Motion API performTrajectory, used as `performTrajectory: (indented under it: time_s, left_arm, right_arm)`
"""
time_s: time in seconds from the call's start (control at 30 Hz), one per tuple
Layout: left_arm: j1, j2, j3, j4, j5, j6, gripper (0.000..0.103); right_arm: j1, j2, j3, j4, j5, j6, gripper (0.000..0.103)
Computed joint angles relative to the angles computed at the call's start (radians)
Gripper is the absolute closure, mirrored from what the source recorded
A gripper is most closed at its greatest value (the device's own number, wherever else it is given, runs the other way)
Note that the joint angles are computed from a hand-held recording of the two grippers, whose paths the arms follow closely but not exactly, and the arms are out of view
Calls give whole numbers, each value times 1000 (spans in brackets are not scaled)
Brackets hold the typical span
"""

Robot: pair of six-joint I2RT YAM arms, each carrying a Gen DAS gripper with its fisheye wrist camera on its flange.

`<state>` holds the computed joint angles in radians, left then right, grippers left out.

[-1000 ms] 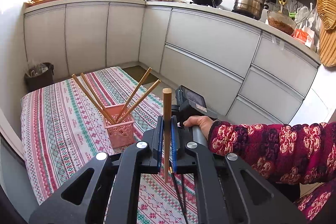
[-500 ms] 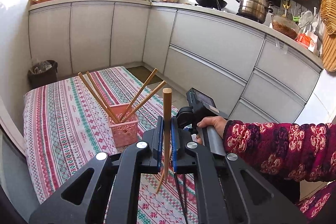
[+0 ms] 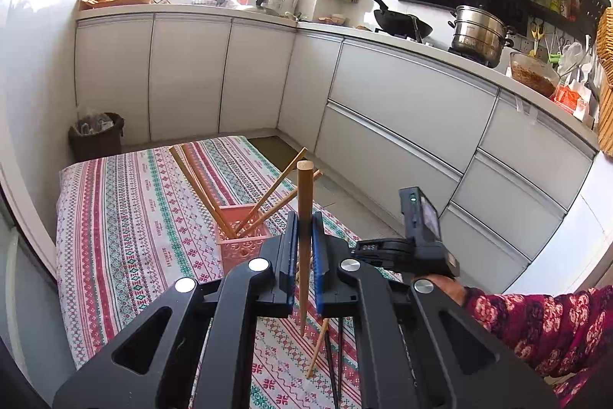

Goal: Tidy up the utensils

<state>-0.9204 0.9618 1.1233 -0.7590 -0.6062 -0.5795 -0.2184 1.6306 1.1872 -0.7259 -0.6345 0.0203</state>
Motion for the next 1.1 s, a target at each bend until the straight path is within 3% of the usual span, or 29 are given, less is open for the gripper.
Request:
performTrajectory:
  time_s: [0.27,0.4,0.5,0.57,0.63,0.8,0.9,0.93,1.1]
  left_arm:
    - [-63,-12,39,-48,-157,-95,97]
    - [-78,-2,65,-59,-192,-105,97]
    - [-68,1,65,-61,-178,-103,97]
    - [-64,2,62,-56,-171,-101,97]
    - [-60,0,59,-51,-167,-98,97]
    - [-59,-23,42,-38,-169,-88,97]
    - [-37,-45,26,-34,-147,-84,97]
    - [-31,-50,21,-35,-143,-85,97]
    - [-5,-53,9,-35,-111,-82,97]
  right_arm:
    - [-84,-333,-25,-108,-195,-196,94]
    - [-126,-372,46,-220,-248,-274,94]
    - [-127,-293,119,-323,-205,-292,93]
    - [-103,-126,204,-429,-160,-254,83]
    - [-41,30,279,-520,-73,-247,57]
    - [85,106,193,-332,15,-95,60]
    - [106,73,95,-158,-43,-48,73]
    - [111,74,77,-139,-47,-46,80]
    - [132,75,13,-99,-69,-35,81]
